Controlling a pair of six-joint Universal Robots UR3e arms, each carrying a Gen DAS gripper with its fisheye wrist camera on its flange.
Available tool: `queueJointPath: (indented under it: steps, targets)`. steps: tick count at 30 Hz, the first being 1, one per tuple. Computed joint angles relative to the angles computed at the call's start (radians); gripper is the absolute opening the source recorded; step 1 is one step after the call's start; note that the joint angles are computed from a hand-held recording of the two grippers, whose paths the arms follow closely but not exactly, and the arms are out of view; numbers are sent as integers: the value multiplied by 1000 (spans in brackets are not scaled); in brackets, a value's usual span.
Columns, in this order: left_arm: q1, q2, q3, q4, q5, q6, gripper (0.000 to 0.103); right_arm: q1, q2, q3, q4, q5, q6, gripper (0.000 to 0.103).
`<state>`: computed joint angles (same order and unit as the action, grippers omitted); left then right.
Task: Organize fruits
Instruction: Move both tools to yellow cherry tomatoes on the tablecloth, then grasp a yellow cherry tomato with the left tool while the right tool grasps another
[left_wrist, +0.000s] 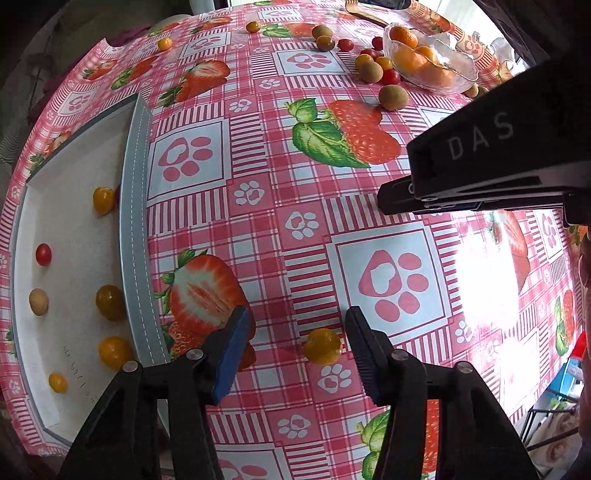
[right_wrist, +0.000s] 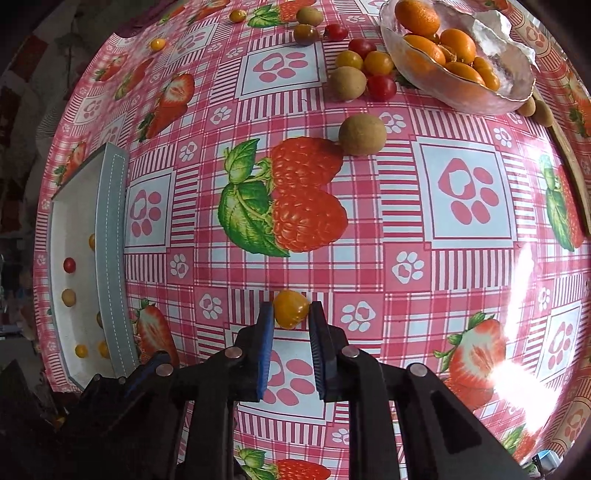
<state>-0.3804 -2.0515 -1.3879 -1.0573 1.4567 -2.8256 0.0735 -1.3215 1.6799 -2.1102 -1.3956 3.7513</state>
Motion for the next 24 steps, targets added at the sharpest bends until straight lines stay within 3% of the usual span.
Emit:
queueJointPath:
  steps: [2, 3, 11, 24]
  targets:
    - [0, -15, 42, -44, -35, 22, 20, -25, -48, 62, -27, 30, 18, 21]
    - [5, -29, 77, -89, -62, 30, 14, -33, -72, 85, -29, 33, 26, 21]
    - [89, -69, 250, -338, -223, 50, 14, -88, -263, 263, -30, 70, 91, 21]
    - [195, 0, 257, -439, -276, 122, 14, -81, -324, 267, -2, 94, 134, 21]
